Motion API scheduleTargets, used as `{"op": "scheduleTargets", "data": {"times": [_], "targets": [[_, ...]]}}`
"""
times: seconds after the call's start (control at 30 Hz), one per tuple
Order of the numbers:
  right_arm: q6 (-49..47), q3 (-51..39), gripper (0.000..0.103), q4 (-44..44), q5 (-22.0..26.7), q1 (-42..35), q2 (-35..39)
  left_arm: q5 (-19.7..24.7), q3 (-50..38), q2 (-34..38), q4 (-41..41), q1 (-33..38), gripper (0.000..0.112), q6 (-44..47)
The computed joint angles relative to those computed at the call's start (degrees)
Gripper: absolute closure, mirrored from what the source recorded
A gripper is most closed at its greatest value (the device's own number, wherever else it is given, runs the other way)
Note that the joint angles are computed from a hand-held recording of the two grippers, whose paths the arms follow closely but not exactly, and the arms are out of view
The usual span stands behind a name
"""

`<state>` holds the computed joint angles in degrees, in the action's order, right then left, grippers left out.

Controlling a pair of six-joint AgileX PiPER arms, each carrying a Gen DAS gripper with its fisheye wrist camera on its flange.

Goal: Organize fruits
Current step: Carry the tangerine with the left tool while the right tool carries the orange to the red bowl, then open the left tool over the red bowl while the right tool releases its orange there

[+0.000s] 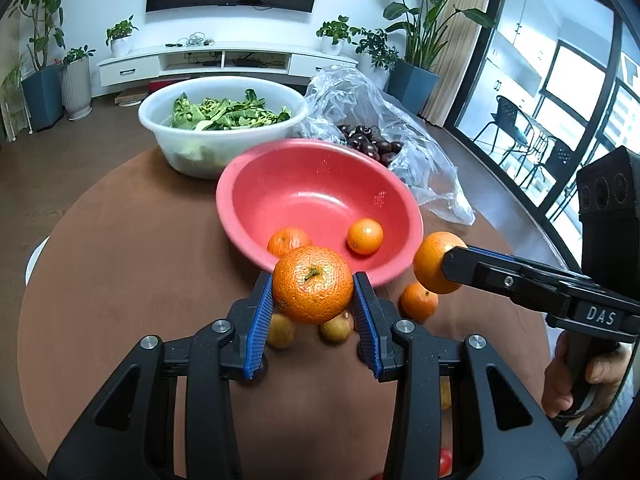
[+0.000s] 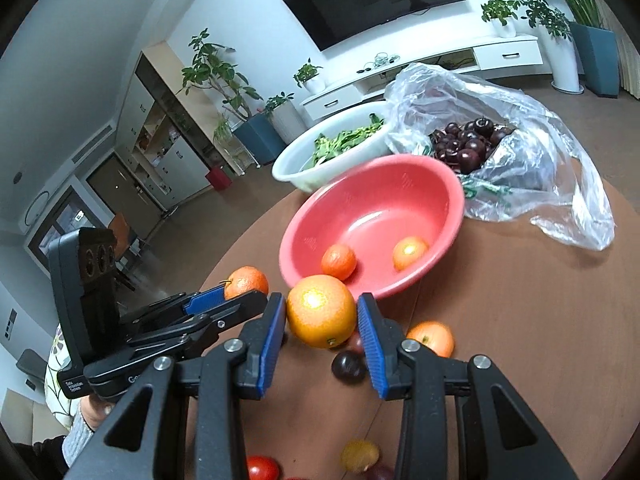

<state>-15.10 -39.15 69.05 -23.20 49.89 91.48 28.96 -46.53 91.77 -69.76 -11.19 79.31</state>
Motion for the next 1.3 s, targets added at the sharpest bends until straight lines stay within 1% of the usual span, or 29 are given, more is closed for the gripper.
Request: {"op": "scheduleTargets", "data": {"times": [0.07, 0.13, 0.27, 0.4, 0.5, 0.6, 0.77, 1.0, 1.07, 1.2, 1.27, 1.3], "targets": [[-1.27, -0.93, 0.063, 0.32, 0.68, -1.58, 0.41, -0.48, -2.10, 1.51, 1.58, -0.92, 0.075, -2.06], [-0.95, -1.83, 0.063, -1.41, 1.81, -3.72, 1.08, -0.82, -4.20, 2.89, 3.14, -1.83, 0.075, -3.89], [-3.95, -4.32, 0.063, -0.94, 2.99, -6.84, 2.81, -1.54, -8.18, 5.82, 6.45, -3.89, 0.075, -7.62], [-8.66, -7.09, 0.063, 1.60, 3.79, -9.53, 5.21, -2.80, -11.21, 8.71, 9.58, -5.93, 0.075, -10.81], [-9.83, -8.83, 0.063, 1.60, 4.74, -11.43, 7.18, -3.75, -13.14, 10.72, 11.71, -7.25, 0.075, -12.64], [-13.17, -10.24, 0.063, 3.71, 4.56, -12.25, 8.88, -4.07, -14.62, 12.24, 13.19, -8.23, 0.075, -13.97], [-10.90, -11.67, 0.063, 0.24, 6.06, -14.87, 11.44, -5.61, -16.12, 14.24, 15.62, -9.96, 0.075, -15.58], [-12.27, -12.09, 0.062, 0.88, 6.21, -16.12, 12.53, -7.69, -16.94, 16.01, 17.50, -11.65, 0.075, -16.99], [-13.97, -12.28, 0.061, 2.56, 6.02, -16.06, 12.71, -8.16, -17.08, 16.35, 18.23, -12.04, 0.075, -17.39], [-14.95, -12.41, 0.061, 3.51, 5.49, -15.94, 12.94, -10.17, -16.79, 16.70, 19.94, -13.14, 0.074, -18.40], [-15.00, -12.32, 0.059, 3.70, 5.00, -15.66, 12.78, -11.11, -16.65, 16.73, 20.36, -13.68, 0.072, -18.42], [-15.03, -12.24, 0.057, 3.55, 4.73, -15.52, 12.63, -11.38, -16.52, 16.67, 19.98, -13.82, 0.065, -17.95]]}}
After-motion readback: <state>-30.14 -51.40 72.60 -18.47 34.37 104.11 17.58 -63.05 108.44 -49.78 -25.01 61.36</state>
